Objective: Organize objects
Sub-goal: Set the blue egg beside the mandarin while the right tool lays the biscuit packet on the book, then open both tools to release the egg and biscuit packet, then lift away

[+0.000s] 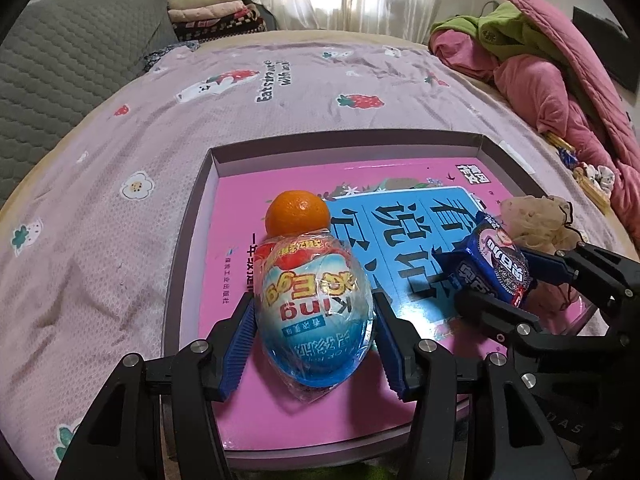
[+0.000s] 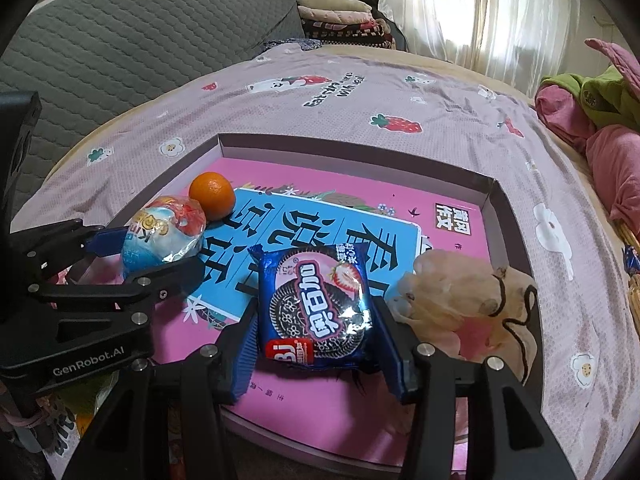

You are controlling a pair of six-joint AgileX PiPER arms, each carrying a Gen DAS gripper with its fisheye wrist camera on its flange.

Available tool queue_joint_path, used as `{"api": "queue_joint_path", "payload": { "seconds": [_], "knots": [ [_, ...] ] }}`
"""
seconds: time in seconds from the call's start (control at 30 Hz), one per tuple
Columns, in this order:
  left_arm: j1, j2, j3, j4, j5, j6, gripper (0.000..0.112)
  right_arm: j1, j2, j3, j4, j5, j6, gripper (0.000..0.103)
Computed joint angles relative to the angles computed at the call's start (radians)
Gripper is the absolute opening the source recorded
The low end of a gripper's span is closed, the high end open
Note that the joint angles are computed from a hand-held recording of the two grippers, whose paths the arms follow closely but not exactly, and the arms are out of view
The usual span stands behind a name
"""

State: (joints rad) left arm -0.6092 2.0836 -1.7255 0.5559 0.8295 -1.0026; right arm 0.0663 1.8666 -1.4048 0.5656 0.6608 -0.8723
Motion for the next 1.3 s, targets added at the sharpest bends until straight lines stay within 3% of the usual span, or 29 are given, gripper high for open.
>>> {"api": "queue_joint_path", "payload": {
  "seconds": [0.7, 1.0, 1.3],
  "knots": [
    [0.020, -0.016, 0.021, -0.026, -0.021, 0.005, 0.058, 0.003, 0.014, -0.017, -0.003, 0.001, 0.014, 0.053],
    [0.018, -0.014, 0.014, -0.036, 0.004, 0.017, 0.058, 0.005, 0.007, -0.008, -0.018, -0.001, 0.022, 0.055],
    [0.007, -0.042, 0.036, -0.006, 0.011, -0.010, 0.060, -0.003, -0.020, 0.008, 0.023, -0.005, -0.011, 0.065]
  ]
}}
